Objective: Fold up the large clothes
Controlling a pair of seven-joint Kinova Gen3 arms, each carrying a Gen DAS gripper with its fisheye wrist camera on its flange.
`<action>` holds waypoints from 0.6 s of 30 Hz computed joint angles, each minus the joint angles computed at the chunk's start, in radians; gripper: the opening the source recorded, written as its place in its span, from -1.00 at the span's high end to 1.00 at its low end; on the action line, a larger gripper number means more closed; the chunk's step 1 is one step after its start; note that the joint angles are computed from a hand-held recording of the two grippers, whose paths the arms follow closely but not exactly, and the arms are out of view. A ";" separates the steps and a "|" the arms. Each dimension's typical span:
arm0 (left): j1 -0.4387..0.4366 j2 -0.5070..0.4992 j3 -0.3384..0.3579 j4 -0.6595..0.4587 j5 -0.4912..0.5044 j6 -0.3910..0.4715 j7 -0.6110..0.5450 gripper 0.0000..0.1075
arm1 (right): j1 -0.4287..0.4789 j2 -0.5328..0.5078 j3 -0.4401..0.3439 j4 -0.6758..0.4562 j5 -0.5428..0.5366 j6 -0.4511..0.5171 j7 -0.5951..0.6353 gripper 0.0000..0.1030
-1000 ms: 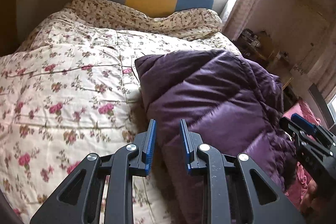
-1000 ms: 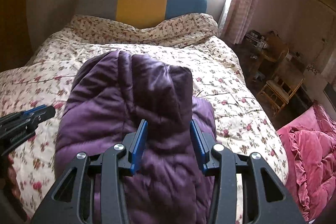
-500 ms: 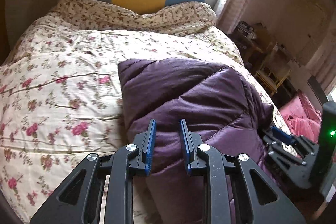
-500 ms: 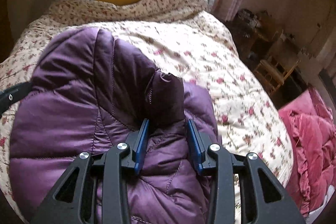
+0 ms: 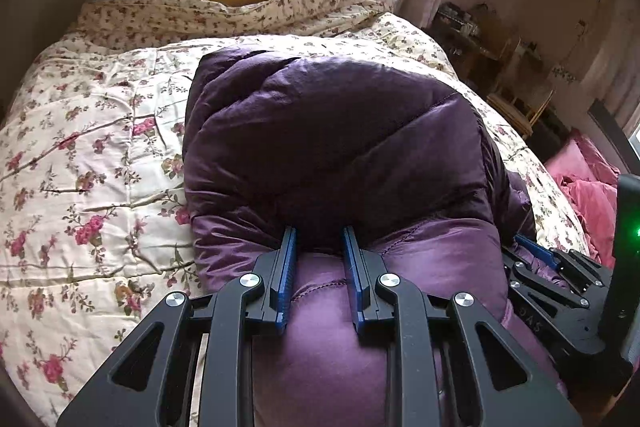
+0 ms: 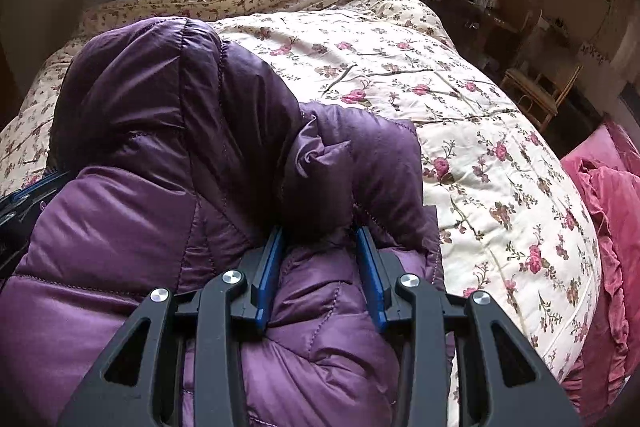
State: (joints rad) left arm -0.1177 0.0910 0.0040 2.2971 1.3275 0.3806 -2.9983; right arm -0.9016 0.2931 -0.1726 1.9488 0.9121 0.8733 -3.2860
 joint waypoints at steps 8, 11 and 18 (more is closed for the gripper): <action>0.011 -0.049 -0.007 0.016 -0.019 -0.033 0.010 0.44 | 0.000 -0.048 -0.019 0.022 0.003 0.020 -0.032 -0.15; -0.088 -0.078 0.043 0.036 -0.008 -0.013 0.002 -0.36 | 0.012 -0.071 -0.031 0.034 -0.008 0.017 -0.029 -0.27; -0.412 -0.041 0.076 0.064 -0.039 0.264 -0.020 -0.46 | 0.069 -0.125 -0.046 0.096 -0.032 -0.100 -0.032 -0.34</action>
